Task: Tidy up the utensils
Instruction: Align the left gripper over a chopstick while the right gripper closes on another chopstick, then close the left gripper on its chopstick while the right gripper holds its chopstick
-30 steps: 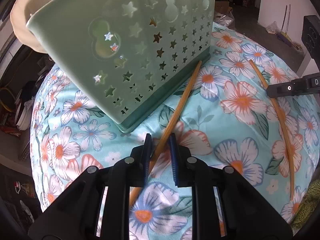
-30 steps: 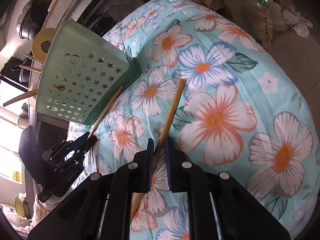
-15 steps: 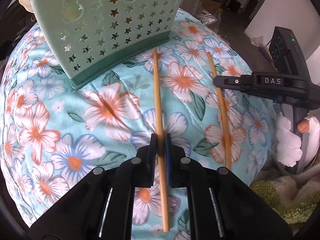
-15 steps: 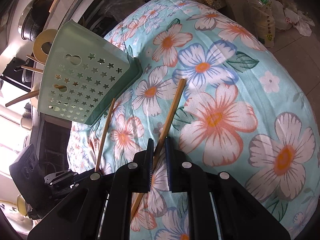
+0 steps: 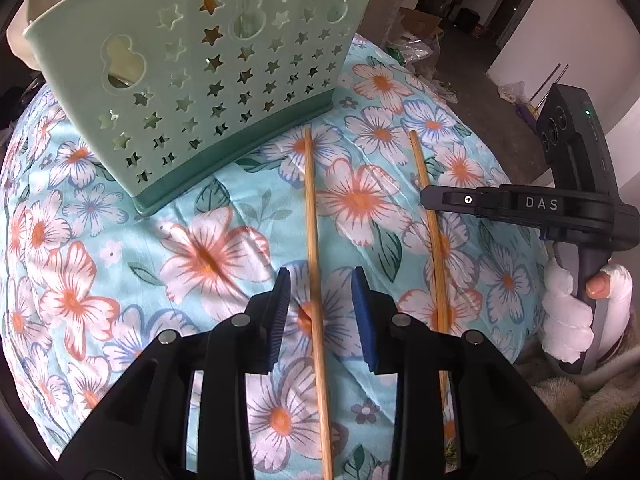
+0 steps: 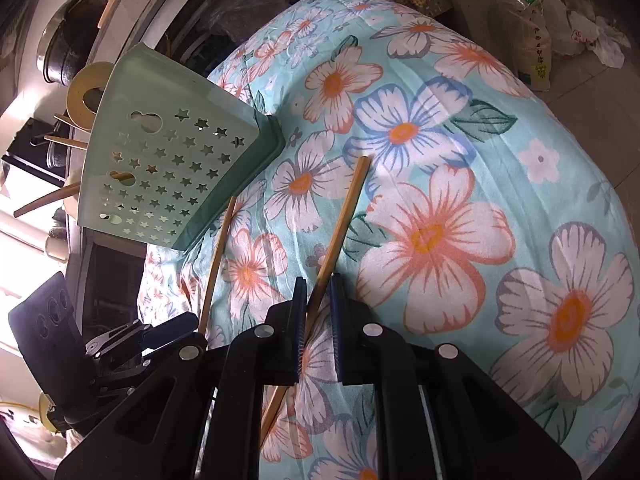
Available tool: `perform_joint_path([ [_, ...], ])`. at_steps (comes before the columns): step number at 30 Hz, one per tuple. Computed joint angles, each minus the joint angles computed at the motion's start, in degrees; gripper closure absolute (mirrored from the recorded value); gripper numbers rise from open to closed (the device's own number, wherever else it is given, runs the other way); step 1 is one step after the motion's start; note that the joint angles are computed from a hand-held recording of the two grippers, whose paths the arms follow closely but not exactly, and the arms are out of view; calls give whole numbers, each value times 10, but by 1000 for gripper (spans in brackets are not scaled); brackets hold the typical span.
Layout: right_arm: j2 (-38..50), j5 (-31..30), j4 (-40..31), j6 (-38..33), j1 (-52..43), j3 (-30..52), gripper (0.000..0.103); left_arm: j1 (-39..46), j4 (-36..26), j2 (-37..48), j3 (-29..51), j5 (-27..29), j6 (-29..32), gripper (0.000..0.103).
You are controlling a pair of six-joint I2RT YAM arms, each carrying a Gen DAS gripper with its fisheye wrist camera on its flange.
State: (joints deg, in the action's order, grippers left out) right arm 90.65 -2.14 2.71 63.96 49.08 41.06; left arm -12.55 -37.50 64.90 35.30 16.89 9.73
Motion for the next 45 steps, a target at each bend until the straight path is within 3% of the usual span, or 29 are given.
perform_joint_path([
  [18, 1, -2, 2, 0, -1, 0, 92, -37, 58, 56, 13, -49, -22, 74],
  [26, 2, 3, -5, -5, 2, 6, 91, -64, 71, 73, 15, -77, -41, 95],
  [45, 2, 4, -5, -3, 3, 7, 91, -55, 10, 11, -5, -48, -48, 96],
])
